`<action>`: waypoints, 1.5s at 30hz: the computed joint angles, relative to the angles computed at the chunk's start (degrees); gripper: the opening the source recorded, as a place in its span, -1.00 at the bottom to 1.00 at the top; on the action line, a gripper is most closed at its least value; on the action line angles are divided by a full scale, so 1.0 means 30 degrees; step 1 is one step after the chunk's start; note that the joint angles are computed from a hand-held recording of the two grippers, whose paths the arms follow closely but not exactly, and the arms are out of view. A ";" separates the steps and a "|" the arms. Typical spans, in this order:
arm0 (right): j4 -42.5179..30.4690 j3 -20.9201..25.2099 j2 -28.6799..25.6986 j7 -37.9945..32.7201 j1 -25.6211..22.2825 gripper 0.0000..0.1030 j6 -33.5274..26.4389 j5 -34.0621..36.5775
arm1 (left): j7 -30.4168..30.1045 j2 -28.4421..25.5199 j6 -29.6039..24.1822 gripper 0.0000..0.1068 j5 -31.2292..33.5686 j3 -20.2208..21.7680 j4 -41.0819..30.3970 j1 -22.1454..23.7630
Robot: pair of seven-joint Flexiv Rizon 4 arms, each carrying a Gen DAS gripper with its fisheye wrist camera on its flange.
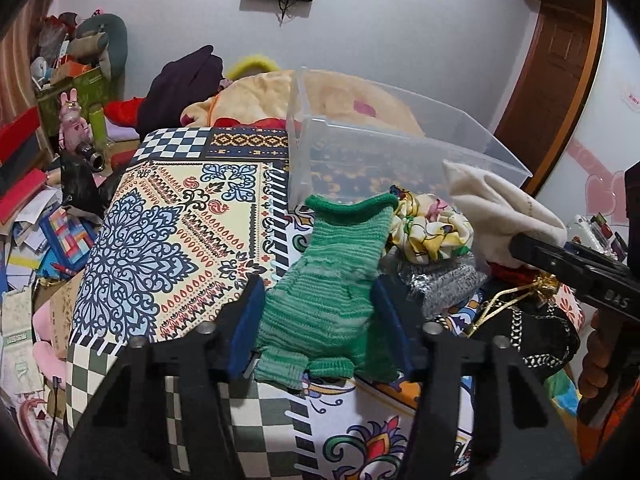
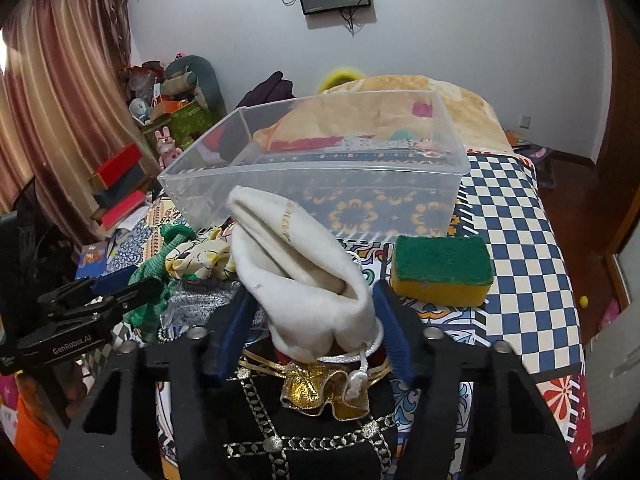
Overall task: Organize soft objects
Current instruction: 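Grasp the green knit sock with the left gripper while the right grasps the white cloth pouch, then lower the sock and white pouch into the clear box and open both grippers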
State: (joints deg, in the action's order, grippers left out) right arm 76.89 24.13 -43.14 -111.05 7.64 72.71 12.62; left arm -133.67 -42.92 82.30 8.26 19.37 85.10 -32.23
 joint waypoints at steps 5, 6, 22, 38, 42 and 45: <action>-0.0068 0.0223 -0.0015 -0.0457 -0.0196 -0.45 0.0134 0.0014 | 0.0257 0.0222 0.0549 -0.43 0.0063 -0.0256 0.0323 0.0072; 0.0022 0.0233 0.0047 -0.0582 -0.0200 -0.52 0.0305 0.0030 | 0.0323 0.0301 0.0766 -0.52 0.0042 -0.0286 0.0463 0.0077; 0.0240 0.2301 0.0530 -0.2173 -0.1548 -0.57 0.2572 0.0639 | 0.0532 0.1128 0.2543 -0.73 -0.0788 0.3042 0.0977 -0.2398; -0.2427 0.1526 -0.0750 -0.0544 -0.0757 -0.57 0.3419 -0.0826 | 0.1038 -0.0624 0.1299 -0.73 -0.1098 0.4646 -0.3829 -0.1914; -0.3698 0.0938 -0.1448 0.0246 -0.0248 -0.56 0.2710 -0.1476 | 0.1331 -0.0936 0.0324 -0.73 -0.0666 0.3205 -0.5146 -0.0603; -0.4416 0.0288 -0.1806 0.0775 0.0247 -0.56 0.2167 -0.1810 | 0.1665 -0.1356 -0.0672 -0.73 -0.0389 0.2070 -0.6350 0.0376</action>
State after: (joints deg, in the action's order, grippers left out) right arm 63.64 24.99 -48.55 -108.73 8.38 79.21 7.19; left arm -128.68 -46.99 80.29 7.09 25.58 66.06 -31.10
